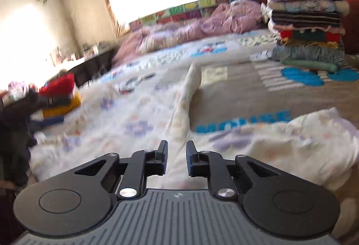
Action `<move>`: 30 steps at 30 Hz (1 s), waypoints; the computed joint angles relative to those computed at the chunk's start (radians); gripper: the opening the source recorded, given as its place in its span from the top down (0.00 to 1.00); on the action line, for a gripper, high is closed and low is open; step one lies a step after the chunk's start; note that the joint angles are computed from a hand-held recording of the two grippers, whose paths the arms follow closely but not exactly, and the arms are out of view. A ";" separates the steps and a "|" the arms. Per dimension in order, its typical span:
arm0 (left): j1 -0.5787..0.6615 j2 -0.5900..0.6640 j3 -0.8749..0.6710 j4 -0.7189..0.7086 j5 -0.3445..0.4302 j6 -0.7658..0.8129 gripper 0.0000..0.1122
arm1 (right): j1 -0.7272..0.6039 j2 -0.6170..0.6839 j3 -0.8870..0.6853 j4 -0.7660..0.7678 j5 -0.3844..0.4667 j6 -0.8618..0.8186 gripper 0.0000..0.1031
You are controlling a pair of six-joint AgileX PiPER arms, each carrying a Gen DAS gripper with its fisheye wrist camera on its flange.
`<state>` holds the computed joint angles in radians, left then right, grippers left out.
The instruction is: Fold clothes
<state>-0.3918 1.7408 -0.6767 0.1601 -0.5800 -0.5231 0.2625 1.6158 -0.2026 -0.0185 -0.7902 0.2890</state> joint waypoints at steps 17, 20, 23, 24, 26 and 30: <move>-0.329 0.063 -0.006 -0.458 0.182 0.879 0.53 | 0.103 -0.002 0.031 0.254 0.018 -0.106 0.89; -0.418 0.110 0.028 -0.653 0.067 1.157 0.54 | 0.086 -0.010 0.029 0.243 0.029 -0.076 0.89; -0.389 0.076 0.023 -0.630 0.133 1.167 0.54 | 0.124 -0.023 0.022 0.305 0.036 -0.112 0.88; -0.370 0.066 0.033 -0.559 0.144 1.115 0.54 | 0.141 -0.028 0.019 0.332 0.037 -0.130 0.85; -0.335 0.041 0.042 -0.432 0.185 1.022 0.53 | 0.168 -0.038 0.014 0.360 0.031 -0.151 0.85; -0.274 0.009 0.049 -0.197 0.238 0.802 0.49 | 0.194 -0.047 -0.007 0.318 0.015 -0.157 0.85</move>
